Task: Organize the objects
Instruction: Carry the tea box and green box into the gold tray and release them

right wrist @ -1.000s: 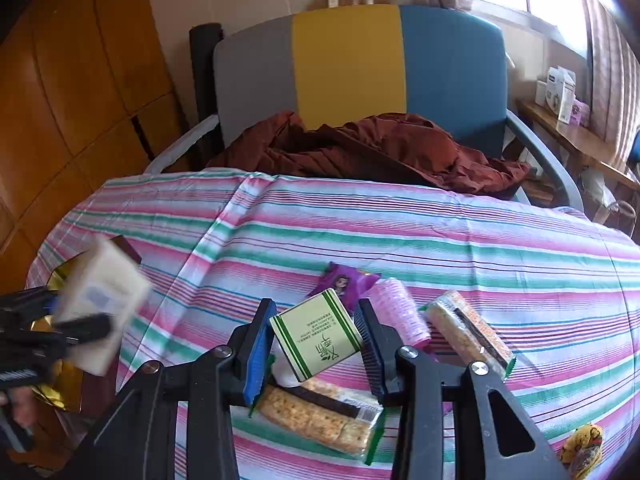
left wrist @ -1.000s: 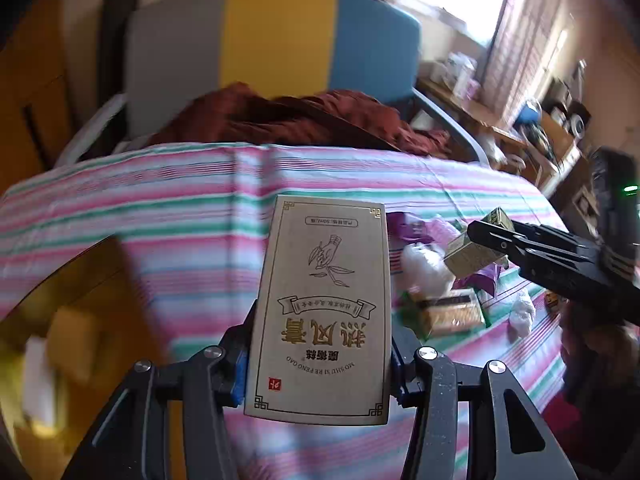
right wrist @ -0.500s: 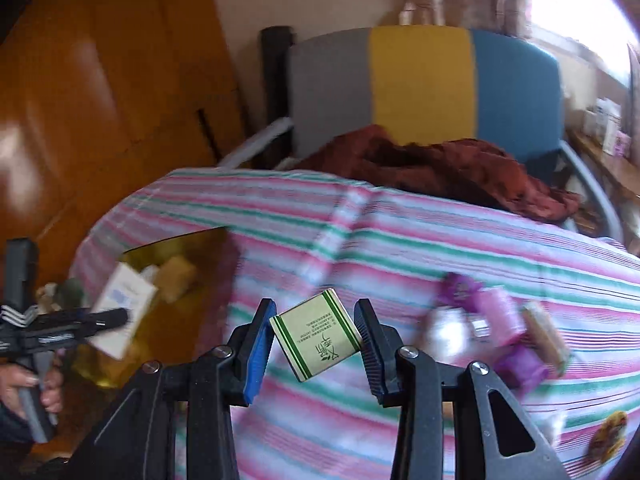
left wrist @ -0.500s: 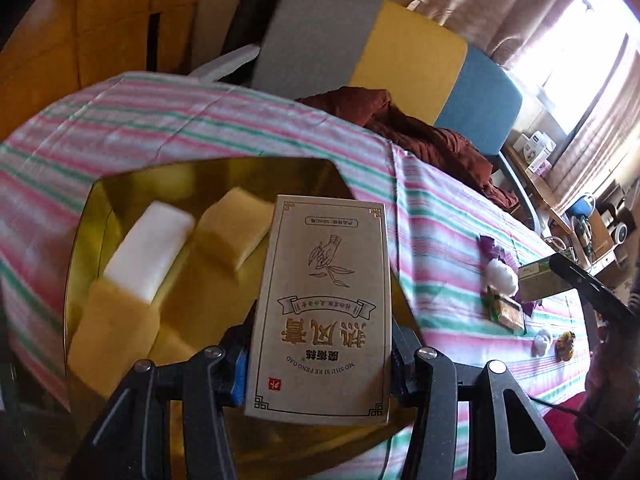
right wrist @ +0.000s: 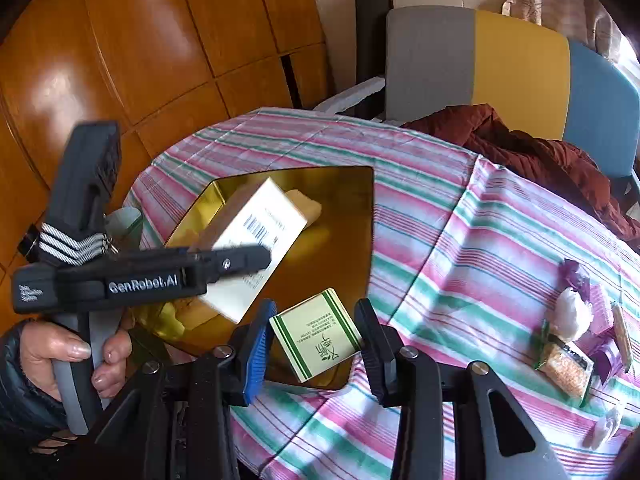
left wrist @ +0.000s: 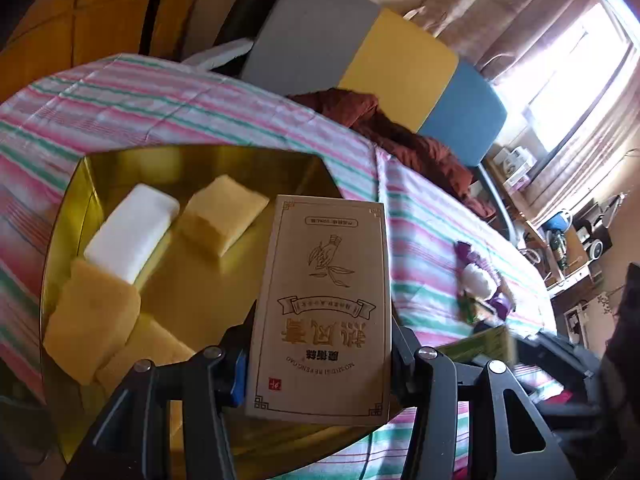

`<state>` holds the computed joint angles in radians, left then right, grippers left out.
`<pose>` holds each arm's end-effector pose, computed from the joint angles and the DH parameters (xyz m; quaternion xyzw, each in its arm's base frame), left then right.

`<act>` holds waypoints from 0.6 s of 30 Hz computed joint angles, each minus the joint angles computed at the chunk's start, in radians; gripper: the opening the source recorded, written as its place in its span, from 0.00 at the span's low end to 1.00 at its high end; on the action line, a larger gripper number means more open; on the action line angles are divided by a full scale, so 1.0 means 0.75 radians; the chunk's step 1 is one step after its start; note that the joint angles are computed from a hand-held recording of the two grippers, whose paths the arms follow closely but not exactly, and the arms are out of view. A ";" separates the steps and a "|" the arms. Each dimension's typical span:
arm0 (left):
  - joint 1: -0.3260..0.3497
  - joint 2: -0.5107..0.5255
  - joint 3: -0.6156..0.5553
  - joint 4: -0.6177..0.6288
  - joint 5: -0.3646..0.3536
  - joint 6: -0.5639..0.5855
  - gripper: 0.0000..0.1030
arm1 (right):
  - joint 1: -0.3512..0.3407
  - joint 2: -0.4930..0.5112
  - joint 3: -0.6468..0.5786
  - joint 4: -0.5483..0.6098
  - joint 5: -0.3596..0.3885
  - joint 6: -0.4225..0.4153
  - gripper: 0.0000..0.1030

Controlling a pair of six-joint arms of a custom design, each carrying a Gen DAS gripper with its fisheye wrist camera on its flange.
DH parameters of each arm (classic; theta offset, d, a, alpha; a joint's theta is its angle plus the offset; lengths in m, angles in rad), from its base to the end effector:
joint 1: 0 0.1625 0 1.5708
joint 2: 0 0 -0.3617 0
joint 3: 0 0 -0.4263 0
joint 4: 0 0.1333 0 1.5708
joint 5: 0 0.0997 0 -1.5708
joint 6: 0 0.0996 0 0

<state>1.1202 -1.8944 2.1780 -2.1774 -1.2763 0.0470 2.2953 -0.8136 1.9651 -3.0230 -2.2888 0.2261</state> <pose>-0.0365 -0.4479 0.3274 0.2175 0.9521 -0.1849 0.1100 0.4083 -0.3590 -0.0061 0.1773 -0.9101 0.2837 0.2447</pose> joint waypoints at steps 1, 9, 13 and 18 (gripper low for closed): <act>-0.002 -0.004 -0.001 0.003 0.001 0.009 0.51 | 0.001 0.007 -0.006 0.005 -0.001 0.007 0.39; 0.028 -0.046 0.003 0.063 0.023 0.098 0.51 | 0.013 0.038 -0.044 0.054 -0.049 0.054 0.39; 0.028 -0.065 0.016 0.121 0.040 0.184 0.51 | 0.017 0.046 -0.060 0.072 -0.064 0.062 0.40; 0.049 -0.092 0.033 0.163 0.048 0.216 0.62 | 0.009 0.075 -0.117 0.095 -0.083 0.076 0.40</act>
